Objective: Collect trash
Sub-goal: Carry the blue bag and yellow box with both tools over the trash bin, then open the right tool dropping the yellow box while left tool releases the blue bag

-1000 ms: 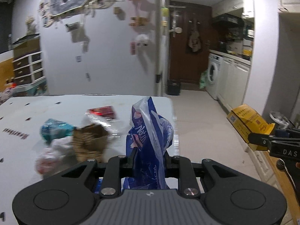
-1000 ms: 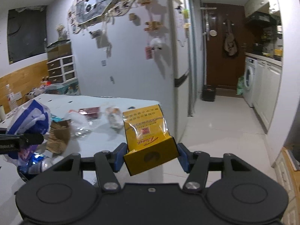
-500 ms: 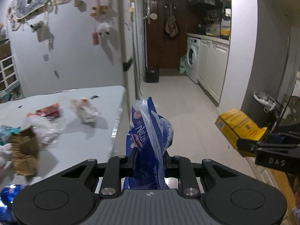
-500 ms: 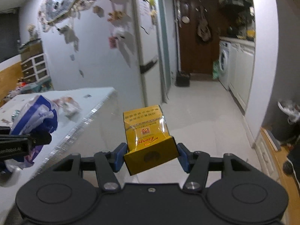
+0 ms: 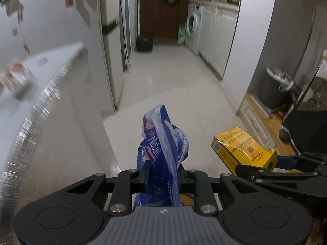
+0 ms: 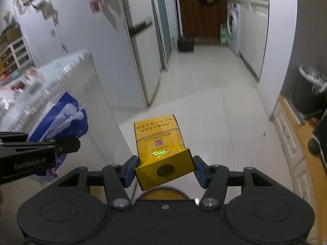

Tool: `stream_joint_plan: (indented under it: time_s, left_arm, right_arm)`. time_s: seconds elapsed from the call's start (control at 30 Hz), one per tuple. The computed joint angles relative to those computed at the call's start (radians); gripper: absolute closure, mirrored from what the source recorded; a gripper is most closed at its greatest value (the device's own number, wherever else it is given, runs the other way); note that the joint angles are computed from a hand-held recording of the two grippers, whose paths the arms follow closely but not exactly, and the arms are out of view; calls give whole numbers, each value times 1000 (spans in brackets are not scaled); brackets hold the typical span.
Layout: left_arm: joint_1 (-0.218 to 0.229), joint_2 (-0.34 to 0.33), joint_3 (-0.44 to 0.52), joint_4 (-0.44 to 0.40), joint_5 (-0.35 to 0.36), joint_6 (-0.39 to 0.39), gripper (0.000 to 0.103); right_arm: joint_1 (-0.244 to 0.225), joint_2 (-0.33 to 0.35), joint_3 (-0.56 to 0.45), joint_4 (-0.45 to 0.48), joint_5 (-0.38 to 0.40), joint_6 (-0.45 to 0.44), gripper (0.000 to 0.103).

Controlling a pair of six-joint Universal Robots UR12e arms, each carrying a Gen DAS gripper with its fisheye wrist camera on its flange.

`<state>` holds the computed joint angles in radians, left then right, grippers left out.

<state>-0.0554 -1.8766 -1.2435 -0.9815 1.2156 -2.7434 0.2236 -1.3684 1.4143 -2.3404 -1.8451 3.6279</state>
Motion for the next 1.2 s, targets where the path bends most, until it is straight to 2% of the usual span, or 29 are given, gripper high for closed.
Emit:
stream_joint_plan:
  time_s: [0.27,0.6,1.0,1.2]
  left_arm:
    - [-11,-90,45,-114,49,-9,78]
    - [-13,-169,80,-256,102,1,78]
    - [-35,-239,136,-412,115,22,77]
    - [-37,-266,157,-448,117,3,77]
  right_arm:
    - [-33,46,-11,142,65,33,44]
    - [-75,88,-5,242,166,112,44]
    - [-109,129,21,298,296,224,44]
    - [-115,138,33,289,323,245,43]
